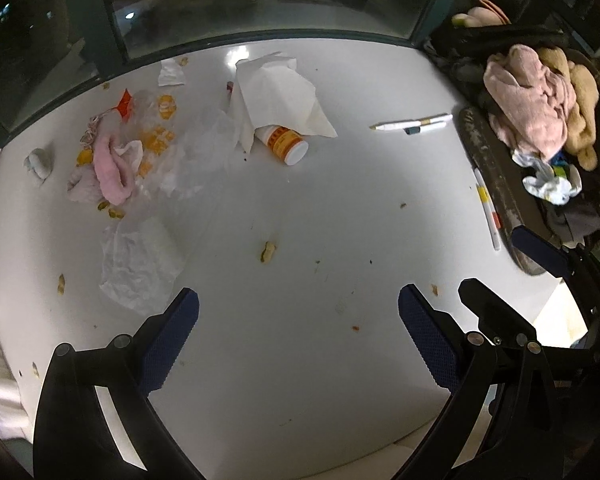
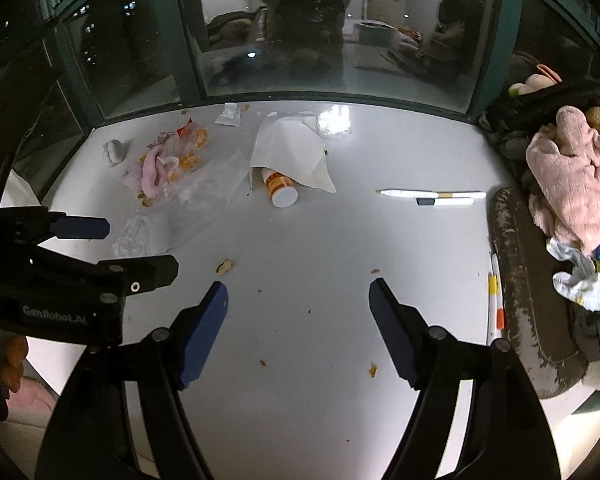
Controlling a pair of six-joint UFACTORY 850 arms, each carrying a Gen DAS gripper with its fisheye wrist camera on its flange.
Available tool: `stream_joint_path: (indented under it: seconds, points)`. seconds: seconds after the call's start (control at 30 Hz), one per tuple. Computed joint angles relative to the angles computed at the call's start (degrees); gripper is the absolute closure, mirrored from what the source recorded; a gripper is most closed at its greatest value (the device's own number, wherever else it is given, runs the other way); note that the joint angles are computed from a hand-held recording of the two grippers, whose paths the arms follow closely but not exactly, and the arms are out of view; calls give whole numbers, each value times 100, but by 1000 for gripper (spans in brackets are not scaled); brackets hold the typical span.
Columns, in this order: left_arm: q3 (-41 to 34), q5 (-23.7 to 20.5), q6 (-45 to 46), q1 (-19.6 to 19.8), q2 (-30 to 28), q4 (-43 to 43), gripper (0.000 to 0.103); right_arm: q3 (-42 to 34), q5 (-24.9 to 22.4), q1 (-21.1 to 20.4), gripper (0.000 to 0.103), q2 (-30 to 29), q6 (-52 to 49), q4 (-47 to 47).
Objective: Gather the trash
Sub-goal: 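Move both tools toward the pile of trash on the table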
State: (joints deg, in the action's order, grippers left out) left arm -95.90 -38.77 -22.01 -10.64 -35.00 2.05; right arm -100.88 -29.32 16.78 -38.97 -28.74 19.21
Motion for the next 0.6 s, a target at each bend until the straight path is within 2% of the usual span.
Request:
stream_joint_path:
  seconds: [0.43,0.57,0.6]
  points:
    - [101,-256,-1249,-249,18,516,6,-320,-746,-255,33,-349,-1727,1256]
    - [266,-286,-1564,-259,117,649,6,-307,-875,-229,33,-366,-1970,1399]
    - [305,-285,-1589,-244,141,621,6,-299,-860,-218,30,-360,-1987,1390]
